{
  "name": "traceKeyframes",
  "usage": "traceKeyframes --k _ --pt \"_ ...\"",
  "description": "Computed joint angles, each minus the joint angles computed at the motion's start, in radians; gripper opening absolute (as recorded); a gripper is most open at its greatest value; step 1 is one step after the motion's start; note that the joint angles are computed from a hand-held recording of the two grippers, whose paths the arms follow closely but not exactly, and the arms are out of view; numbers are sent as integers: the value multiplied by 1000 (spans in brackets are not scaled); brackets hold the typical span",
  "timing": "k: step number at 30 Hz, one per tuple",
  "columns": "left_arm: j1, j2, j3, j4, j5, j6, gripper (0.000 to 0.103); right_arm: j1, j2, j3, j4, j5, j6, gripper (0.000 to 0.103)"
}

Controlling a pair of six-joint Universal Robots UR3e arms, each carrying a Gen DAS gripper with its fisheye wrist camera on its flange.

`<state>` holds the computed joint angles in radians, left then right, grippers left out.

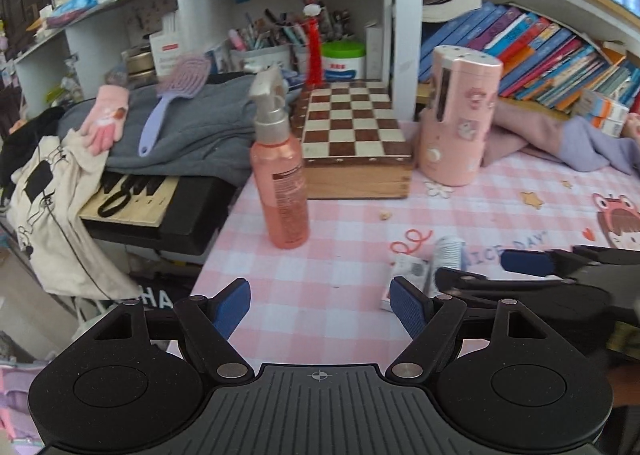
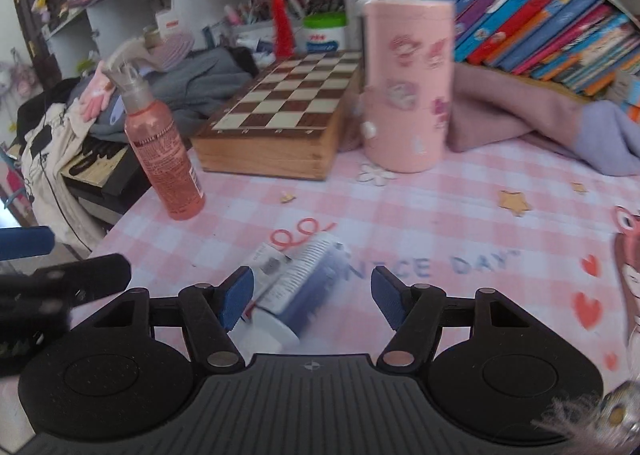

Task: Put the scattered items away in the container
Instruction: 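Grasp the small white box with the left gripper while the right grasps the toothpaste tube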

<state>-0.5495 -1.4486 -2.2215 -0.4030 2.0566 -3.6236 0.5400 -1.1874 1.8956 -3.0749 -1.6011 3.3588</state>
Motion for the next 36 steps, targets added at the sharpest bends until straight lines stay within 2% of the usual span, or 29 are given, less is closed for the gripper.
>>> traceKeyframes --k 4,5,6,9,17,20,21,28,31,36 --pt "21 -34 0 35 -32 30 79 -31 35 3 -17 43 -14 55" --pt "28 -47 0 51 -47 40 79 -46 21 29 -36 64 -19 51" --pt "35 -63 2 66 -64 53 79 -55 5 48 -42 70 -28 40" --pt "55 -138 25 111 -117 100 79 -69 -39 94 -51 45 -72 31" --pt "66 -352 150 184 -218 235 75 -132 -122 189 -54 28 -130 28" --pt "67 -395 182 178 -226 247 62 -155 -125 197 -57 54 -142 29" --pt "68 -405 193 167 -226 245 55 -162 -123 197 -54 64 -143 33" --pt "70 -402 171 207 -261 254 29 -162 -60 138 -25 83 -148 36" --pt "62 -407 174 209 -252 227 28 -168 -38 120 -2 87 -151 31" --pt "62 -366 155 194 -282 205 28 -175 -69 148 6 80 -161 31"
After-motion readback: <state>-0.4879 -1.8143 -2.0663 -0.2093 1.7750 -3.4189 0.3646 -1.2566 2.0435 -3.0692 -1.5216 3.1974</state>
